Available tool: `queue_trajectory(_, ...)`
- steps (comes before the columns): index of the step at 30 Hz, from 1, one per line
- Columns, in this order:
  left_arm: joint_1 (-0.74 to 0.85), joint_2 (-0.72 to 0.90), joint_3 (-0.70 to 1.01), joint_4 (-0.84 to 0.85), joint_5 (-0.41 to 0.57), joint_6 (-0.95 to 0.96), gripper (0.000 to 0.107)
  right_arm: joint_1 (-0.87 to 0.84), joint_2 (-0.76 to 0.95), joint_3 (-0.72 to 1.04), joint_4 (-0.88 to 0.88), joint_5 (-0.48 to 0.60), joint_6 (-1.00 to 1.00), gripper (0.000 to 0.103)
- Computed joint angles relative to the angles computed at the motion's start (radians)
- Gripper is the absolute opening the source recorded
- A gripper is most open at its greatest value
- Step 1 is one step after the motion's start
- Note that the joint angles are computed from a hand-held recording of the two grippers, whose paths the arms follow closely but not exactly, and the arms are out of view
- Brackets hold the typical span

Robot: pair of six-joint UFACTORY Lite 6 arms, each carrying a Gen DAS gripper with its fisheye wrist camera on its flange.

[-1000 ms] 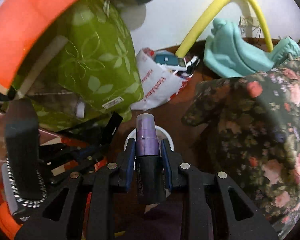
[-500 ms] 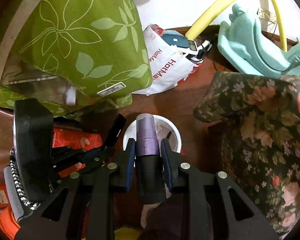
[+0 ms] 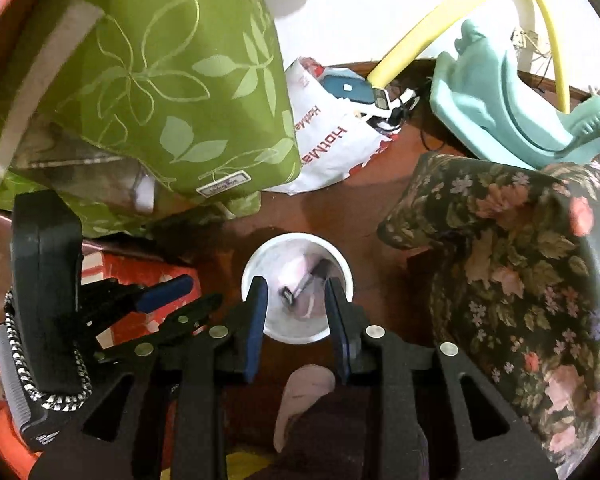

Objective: Collect trash
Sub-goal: 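Open both tools over the bucket, releasing stick and bottle inside, then move both tools back to the quilt, right tool toward the toothpaste tube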

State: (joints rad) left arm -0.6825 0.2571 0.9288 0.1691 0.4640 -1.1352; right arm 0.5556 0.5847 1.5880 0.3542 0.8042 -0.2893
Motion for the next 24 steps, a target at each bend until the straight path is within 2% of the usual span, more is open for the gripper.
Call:
queue_trajectory(8,-0.082,-0.008,0.128,0.084,0.111,-0.087,0.026,-0.042,-0.199,-0.142,-0.036,-0.041,0.013,0.028)
queue_trajectory(12,-0.135,0.005,0.222,0.131,0.181,-0.133,0.026,-0.095,-0.332,-0.222,-0.028,-0.051,-0.013,0.046)
queue_trajectory(13,-0.146,0.009,0.243,0.14,0.198,-0.141,0.026,-0.11,-0.362,-0.238,-0.027,-0.055,-0.02,0.047)
queue_trajectory(19,-0.211,0.088,0.478,0.185,0.338,-0.145,0.028,-0.222,-0.53,-0.316,-0.015,-0.05,-0.078,0.047)
queue_trajectory(24,-0.258,0.247,0.812,0.223,0.505,-0.064,0.029,-0.384,-0.627,-0.337,0.054,-0.02,-0.157,0.047)
